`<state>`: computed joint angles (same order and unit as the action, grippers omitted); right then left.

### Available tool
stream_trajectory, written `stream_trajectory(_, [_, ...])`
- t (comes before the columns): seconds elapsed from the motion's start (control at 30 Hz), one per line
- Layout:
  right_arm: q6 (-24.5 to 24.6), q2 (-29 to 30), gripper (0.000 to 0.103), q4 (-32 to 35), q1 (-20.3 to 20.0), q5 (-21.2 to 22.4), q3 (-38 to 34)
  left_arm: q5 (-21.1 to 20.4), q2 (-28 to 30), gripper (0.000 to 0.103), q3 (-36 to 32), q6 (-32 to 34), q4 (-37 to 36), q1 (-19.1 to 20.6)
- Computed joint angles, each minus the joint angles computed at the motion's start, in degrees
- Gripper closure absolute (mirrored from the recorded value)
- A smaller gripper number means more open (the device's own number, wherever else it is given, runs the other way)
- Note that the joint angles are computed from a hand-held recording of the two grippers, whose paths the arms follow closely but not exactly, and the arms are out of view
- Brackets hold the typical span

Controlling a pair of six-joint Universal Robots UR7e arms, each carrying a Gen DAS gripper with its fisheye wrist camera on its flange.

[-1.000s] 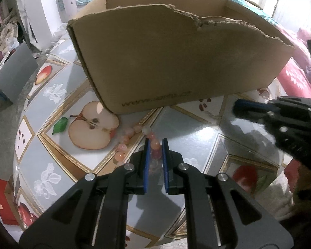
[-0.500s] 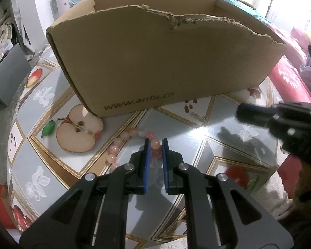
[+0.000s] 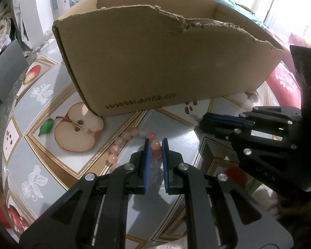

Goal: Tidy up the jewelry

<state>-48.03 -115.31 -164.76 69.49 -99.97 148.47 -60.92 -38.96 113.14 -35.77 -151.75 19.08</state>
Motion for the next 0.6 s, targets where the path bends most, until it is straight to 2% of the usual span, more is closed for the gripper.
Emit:
stream_trajectory(0.13, [0.7, 1.4, 0.098, -1.7, 0.4, -0.1, -0.1, -0.1, 0.2, 0.093, -0.1, 0.3, -0.4, 0.1])
stream_trajectory(0.37, [2.6, 1.2, 0.097, 0.3, 0.5, 0.0, -0.9, -0.4, 0.1, 0.093, -0.1, 0.3, -0.6, 0.3])
stream_trajectory(0.47, [2.7, 0.7, 0.088, 0.4, 0.5, -0.2, -0.7, -0.4, 0.1, 0.093, -0.1, 0.4, -0.6, 0.3])
stream_trajectory(0.6, [1.8, 0.8, 0.085, -1.2, 1.2, -1.1, -0.1, -0.4, 0.0, 0.093, -0.2, 0.4, -0.5, 0.4])
